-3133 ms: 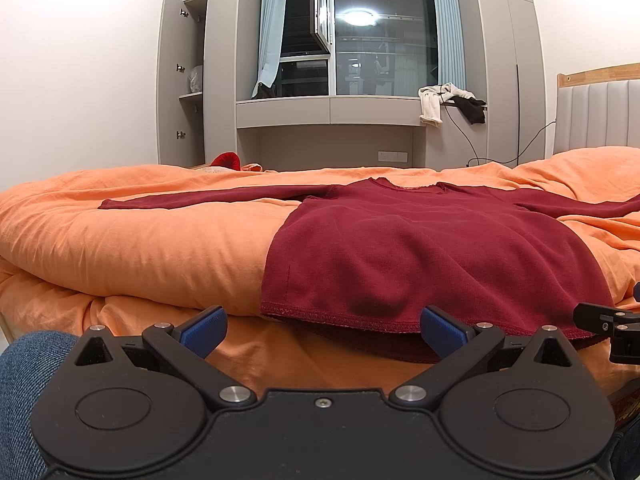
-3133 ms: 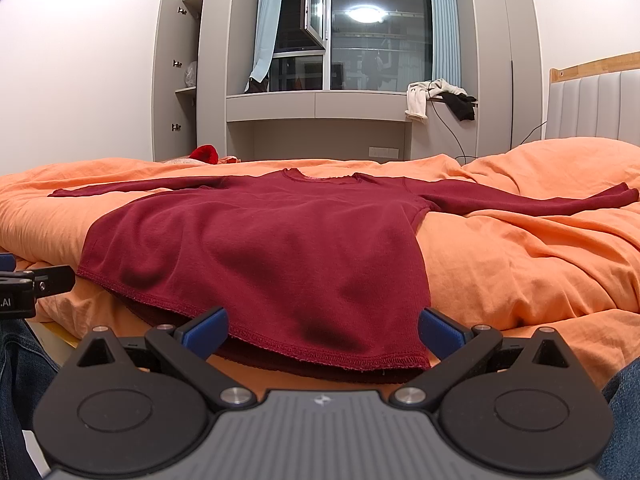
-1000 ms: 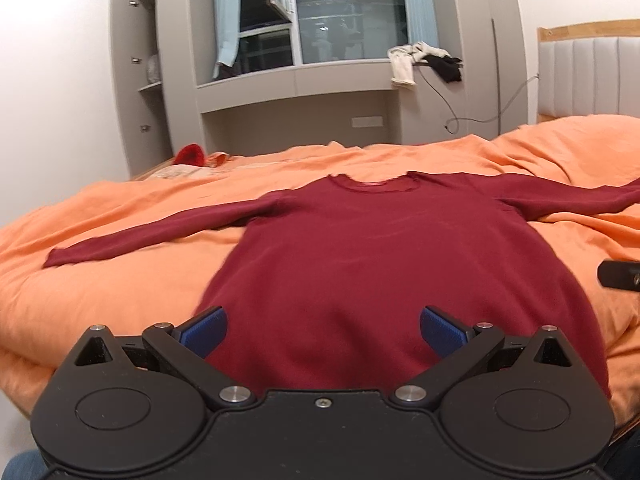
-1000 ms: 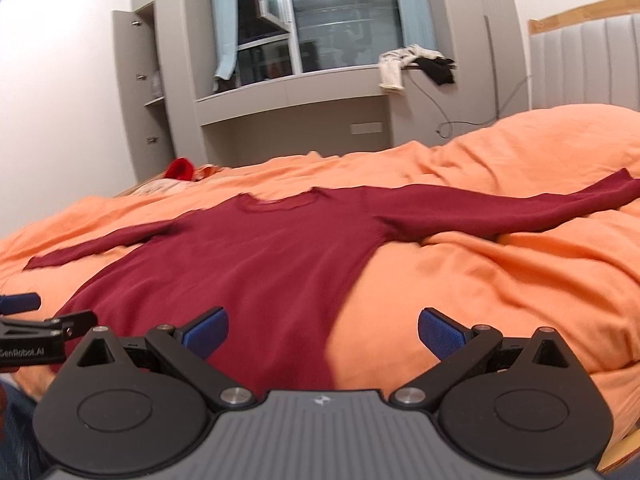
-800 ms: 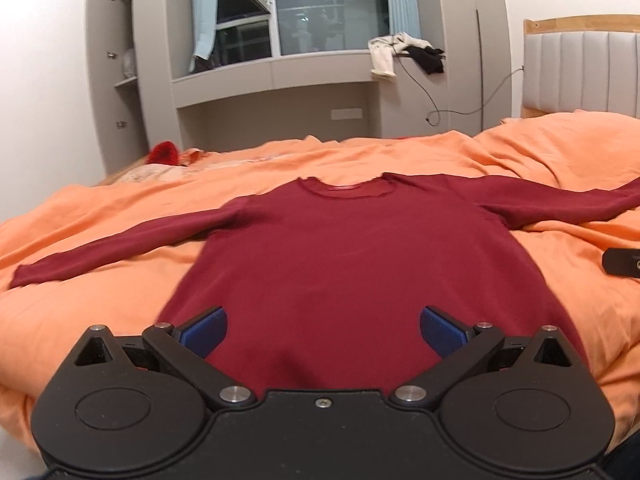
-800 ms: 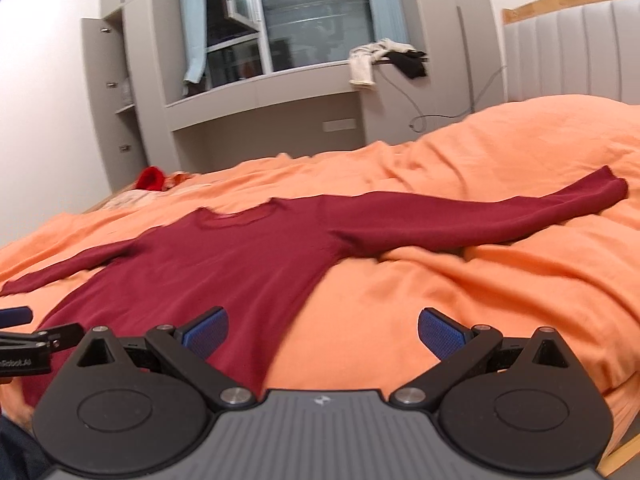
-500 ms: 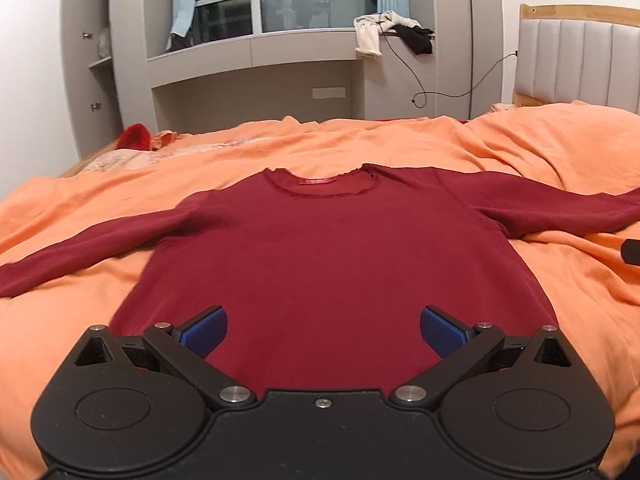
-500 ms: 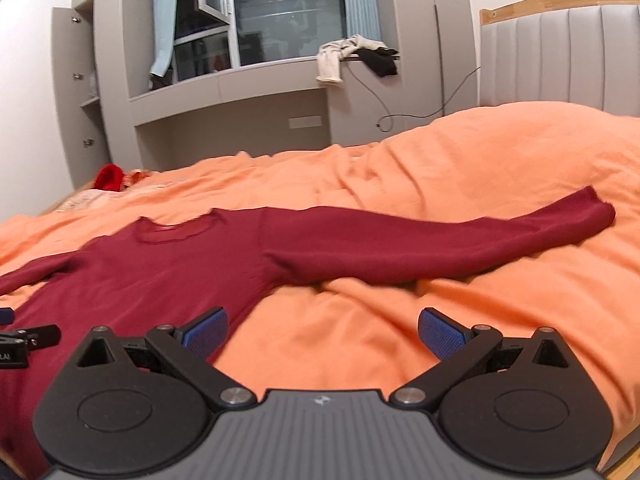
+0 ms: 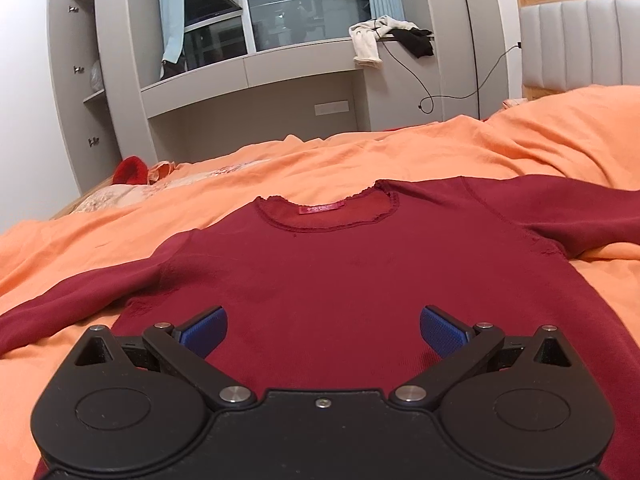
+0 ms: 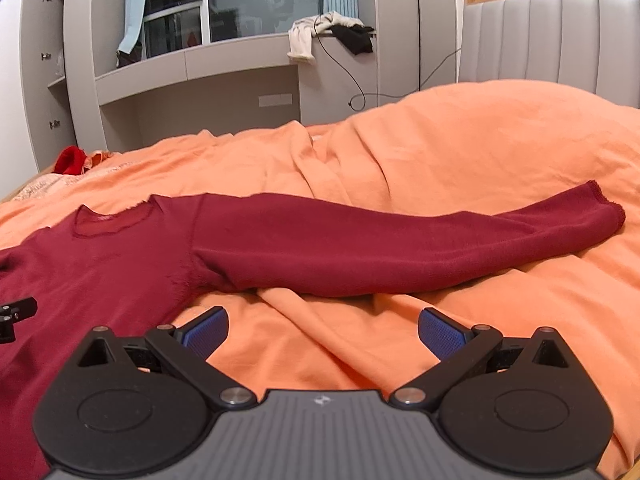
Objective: Fold small clothes
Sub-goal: 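Move the right tool toward the sleeve cuff nearest it, then close the right gripper on the shirt sleeve cuff and lift it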
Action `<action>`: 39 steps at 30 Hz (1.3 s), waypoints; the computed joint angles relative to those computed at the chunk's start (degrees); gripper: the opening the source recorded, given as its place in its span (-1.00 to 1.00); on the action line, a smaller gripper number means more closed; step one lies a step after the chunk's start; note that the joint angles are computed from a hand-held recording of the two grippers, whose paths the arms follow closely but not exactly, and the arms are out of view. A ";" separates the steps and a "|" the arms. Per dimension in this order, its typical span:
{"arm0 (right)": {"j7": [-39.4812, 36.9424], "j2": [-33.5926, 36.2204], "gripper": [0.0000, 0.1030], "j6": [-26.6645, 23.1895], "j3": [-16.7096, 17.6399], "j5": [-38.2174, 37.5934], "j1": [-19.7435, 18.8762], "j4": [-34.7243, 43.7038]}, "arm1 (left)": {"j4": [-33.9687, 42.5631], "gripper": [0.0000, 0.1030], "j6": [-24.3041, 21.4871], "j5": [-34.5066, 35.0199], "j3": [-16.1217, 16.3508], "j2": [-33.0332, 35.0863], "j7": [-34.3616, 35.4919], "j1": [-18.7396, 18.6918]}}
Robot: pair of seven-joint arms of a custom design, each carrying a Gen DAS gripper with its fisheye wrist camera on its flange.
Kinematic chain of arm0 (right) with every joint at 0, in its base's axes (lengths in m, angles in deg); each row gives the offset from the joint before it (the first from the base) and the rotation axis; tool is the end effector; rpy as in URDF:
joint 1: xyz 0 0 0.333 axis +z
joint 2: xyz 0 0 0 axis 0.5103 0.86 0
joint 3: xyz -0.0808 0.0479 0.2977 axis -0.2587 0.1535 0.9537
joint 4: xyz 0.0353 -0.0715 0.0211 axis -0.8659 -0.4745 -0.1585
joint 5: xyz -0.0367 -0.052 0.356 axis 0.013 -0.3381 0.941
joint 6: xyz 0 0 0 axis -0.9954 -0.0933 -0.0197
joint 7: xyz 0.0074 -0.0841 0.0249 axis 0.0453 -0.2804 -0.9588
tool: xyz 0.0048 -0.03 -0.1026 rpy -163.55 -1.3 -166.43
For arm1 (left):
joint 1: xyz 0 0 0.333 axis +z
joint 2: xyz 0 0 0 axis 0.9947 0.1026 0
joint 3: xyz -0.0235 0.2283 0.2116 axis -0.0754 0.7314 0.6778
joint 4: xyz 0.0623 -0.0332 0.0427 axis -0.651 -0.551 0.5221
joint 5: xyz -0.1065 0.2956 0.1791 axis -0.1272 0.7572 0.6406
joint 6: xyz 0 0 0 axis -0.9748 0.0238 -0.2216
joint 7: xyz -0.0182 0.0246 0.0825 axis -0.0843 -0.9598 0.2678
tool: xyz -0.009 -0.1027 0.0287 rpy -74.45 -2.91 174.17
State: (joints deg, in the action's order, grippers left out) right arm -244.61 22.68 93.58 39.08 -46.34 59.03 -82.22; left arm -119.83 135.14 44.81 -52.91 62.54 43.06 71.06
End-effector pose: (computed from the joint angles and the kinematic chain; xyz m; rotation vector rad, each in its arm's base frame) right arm 0.4785 0.3106 0.4564 -1.2377 2.0168 -1.0531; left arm 0.5873 -0.1844 0.4661 -1.1292 1.9450 -0.9819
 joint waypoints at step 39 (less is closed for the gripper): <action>32.13 -4.00 0.94 -20.58 -0.81 -7.01 -6.54 -9.24 | 3.28 0.99 -6.42 -8.40 -25.75 5.84 6.16 24.17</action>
State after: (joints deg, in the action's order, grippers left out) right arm -212.48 18.68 73.00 38.27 -53.35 52.49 -91.47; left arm -116.54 128.72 36.41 -78.66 68.38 49.21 95.23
